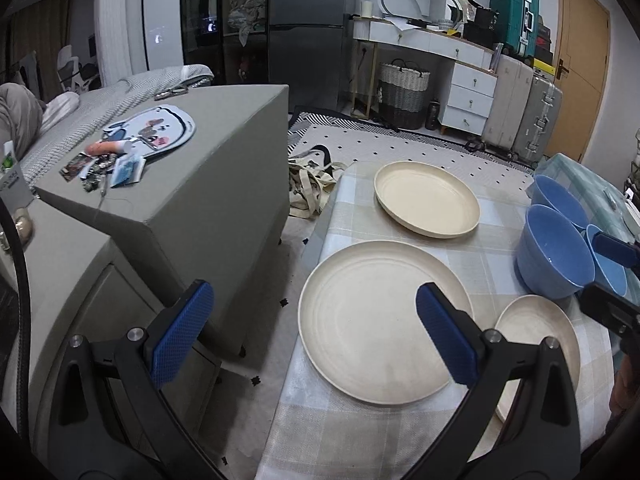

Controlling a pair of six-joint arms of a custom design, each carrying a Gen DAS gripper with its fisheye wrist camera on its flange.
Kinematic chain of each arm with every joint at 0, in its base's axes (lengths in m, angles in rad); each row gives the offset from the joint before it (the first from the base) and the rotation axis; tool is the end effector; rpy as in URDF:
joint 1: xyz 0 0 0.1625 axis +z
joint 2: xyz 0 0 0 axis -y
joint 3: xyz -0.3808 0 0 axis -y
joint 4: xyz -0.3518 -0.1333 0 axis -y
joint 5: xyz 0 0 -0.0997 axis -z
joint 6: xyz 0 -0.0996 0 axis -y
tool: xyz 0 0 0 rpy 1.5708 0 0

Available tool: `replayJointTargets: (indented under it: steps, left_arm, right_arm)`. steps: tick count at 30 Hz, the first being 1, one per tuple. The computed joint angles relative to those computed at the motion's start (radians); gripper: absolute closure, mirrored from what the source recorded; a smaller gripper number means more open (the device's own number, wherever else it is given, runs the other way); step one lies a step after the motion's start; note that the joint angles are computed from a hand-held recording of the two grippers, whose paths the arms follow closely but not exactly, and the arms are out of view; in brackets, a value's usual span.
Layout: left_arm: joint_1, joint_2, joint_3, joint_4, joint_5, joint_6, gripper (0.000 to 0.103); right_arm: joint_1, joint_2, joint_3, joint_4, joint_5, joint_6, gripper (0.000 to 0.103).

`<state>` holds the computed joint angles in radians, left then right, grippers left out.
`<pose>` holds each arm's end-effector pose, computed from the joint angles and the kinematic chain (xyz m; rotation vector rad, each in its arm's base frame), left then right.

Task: Organize plates and bowls
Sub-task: 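Move both tools toward opposite rims of the nearest cream plate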

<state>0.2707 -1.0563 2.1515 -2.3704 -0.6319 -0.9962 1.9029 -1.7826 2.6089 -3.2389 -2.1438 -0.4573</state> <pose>-0.3540 -0.3200 0.0959 0.5284 2.2840 -0.9387 0.1686 -0.2456 0.2947 0.6163 -2.2838 1.0046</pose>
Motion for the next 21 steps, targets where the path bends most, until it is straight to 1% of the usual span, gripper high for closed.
replayJointTargets:
  steps: [2,6,8,10,12,17,19,21]
  left_arm:
    - [0.024,0.018,-0.003,-0.058,-0.016,0.046,0.003]
    - [0.070,0.060,-0.021,-0.112,-0.014,0.103,0.003]
    - [0.093,0.081,-0.023,-0.161,-0.021,0.130,0.004]
    - [0.111,0.098,-0.020,-0.210,-0.025,0.167,0.004]
    - [0.129,0.119,-0.030,-0.208,-0.022,0.176,0.004]
    - [0.176,0.137,-0.028,-0.230,-0.033,0.199,0.006]
    - [0.189,0.145,-0.028,-0.224,-0.029,0.198,0.009]
    - [0.205,0.154,-0.036,-0.197,-0.024,0.189,0.013]
  right_arm:
    - [-0.031,0.026,-0.006,-0.017,0.015,-0.019,0.000]
    - [-0.088,0.088,-0.028,-0.042,0.043,-0.035,0.000]
    - [-0.113,0.113,-0.032,-0.058,0.054,-0.038,0.001]
    - [-0.141,0.135,-0.037,-0.061,0.062,-0.037,0.005]
    - [-0.165,0.164,-0.047,-0.065,0.071,-0.032,0.006]
    - [-0.207,0.237,-0.078,-0.058,0.070,-0.024,0.016]
    - [-0.229,0.261,-0.089,-0.058,0.071,-0.022,0.021]
    - [-0.252,0.277,-0.102,-0.028,0.076,-0.002,0.022]
